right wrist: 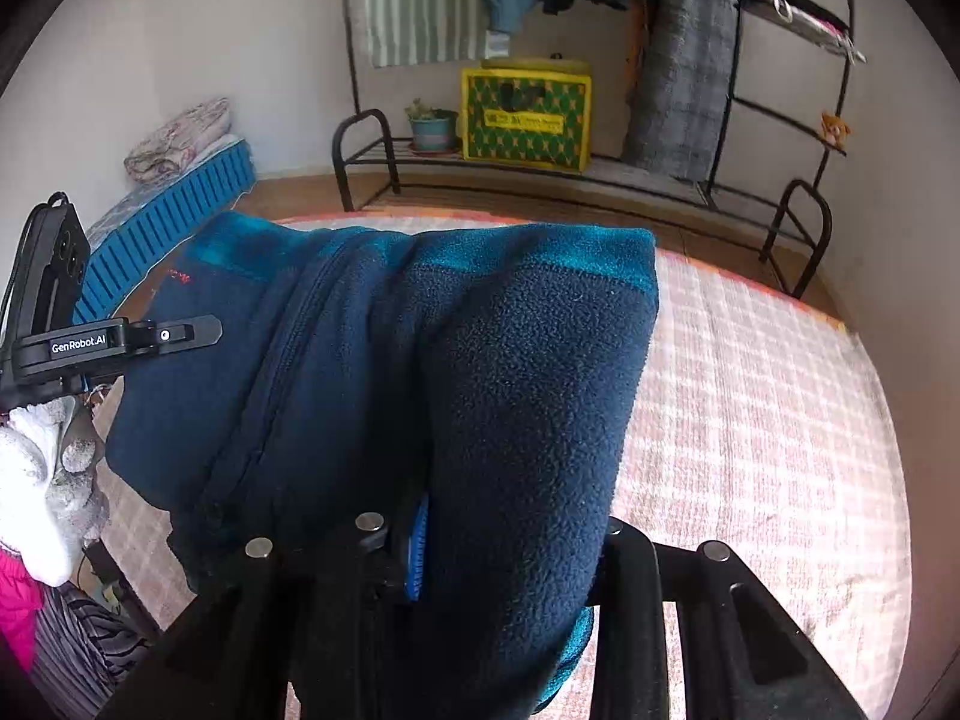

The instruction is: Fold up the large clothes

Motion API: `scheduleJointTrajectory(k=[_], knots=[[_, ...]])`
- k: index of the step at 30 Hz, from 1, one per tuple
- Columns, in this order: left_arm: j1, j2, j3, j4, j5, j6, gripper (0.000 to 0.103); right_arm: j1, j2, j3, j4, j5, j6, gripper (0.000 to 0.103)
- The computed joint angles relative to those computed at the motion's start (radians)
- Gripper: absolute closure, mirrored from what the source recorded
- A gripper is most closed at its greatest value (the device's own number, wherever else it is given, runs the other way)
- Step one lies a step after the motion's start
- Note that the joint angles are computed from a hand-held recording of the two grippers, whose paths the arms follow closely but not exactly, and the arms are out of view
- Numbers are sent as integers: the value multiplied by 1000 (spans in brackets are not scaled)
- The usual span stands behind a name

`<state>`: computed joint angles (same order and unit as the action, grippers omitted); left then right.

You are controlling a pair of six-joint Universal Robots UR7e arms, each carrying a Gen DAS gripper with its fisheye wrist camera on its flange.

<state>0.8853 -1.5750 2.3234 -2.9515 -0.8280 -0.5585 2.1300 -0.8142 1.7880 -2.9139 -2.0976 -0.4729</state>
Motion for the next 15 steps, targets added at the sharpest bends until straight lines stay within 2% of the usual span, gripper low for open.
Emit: scheduleJointTrajectory(k=[4, 10, 13, 15], knots=[[-48, -122, 60, 59, 65, -39, 70, 50, 33, -31, 2, 15, -21, 72], [-113, -333, 97, 274, 179, -113, 70, 96, 98, -86, 14, 68, -30, 73], [-104, -390, 83, 337, 205, -106, 70, 108, 155, -148, 38, 100, -18, 73], [-70, -410, 61, 351, 201, -79, 70, 117, 212, -218, 70, 113, -6, 73]])
